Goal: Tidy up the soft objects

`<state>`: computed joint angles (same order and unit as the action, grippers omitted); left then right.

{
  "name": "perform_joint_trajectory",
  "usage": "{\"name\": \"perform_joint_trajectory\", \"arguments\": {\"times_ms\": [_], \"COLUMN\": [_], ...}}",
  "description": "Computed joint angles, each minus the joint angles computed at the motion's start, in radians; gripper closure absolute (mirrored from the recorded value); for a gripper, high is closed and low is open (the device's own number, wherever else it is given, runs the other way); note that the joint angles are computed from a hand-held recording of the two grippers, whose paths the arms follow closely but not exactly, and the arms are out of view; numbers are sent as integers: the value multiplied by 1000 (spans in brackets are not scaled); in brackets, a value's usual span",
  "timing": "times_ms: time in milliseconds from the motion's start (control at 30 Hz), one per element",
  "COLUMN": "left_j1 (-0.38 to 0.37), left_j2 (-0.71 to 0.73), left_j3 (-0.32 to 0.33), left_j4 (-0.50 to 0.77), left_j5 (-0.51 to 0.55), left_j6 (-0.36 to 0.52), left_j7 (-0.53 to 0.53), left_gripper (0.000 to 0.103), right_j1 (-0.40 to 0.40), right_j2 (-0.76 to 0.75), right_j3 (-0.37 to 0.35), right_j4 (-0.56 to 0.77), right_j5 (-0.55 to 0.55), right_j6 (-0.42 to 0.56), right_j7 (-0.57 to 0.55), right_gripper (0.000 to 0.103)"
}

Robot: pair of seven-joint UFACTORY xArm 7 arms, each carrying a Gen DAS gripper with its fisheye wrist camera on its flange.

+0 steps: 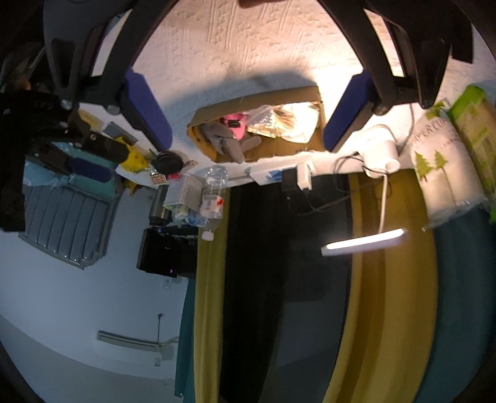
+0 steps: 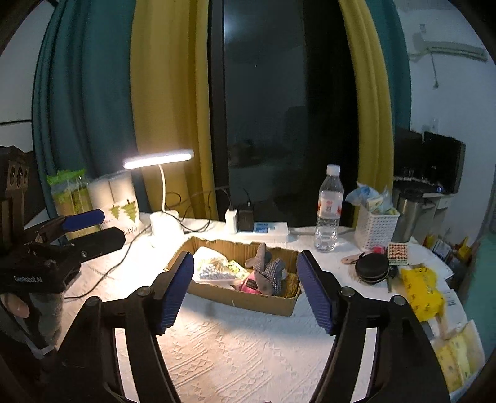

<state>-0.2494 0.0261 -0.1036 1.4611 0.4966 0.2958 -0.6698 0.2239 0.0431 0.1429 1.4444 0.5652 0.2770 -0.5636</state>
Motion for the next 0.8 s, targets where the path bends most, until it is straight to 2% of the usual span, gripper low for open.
{"name": "perform_joint_trajectory", "arguments": {"times_ms": [67,267,367,467,800], "left_j1": [-5,30,49,82,120], "left_j2": [-27,-110,-146,-177,-207], "left_j3": [-3,-48,-67,-100,-147], "left_j4": [-7,-58,-85,-99,-96], "left_j5": [79,238,229,270,267], "left_j6": [26,29,21,35,54], "left_j7": [-58,-186,-183,-222,-221], "left_gripper": [4,4,4,4,4], "right_j1": [3,36,56,77,127], "right_j2": [-33,-130,-176,-213,-250], "right_j3": [0,-29,-47,-66,-126], "right_j4": [-29,-115,-156,-189,-218], "right_j5": [5,-5,-34,-60,-93], "right_j6": [-15,-56,-76,-94,-116], "right_j7": [3,27,53,74,93], "right_gripper": [31,30,30,30,30]}}
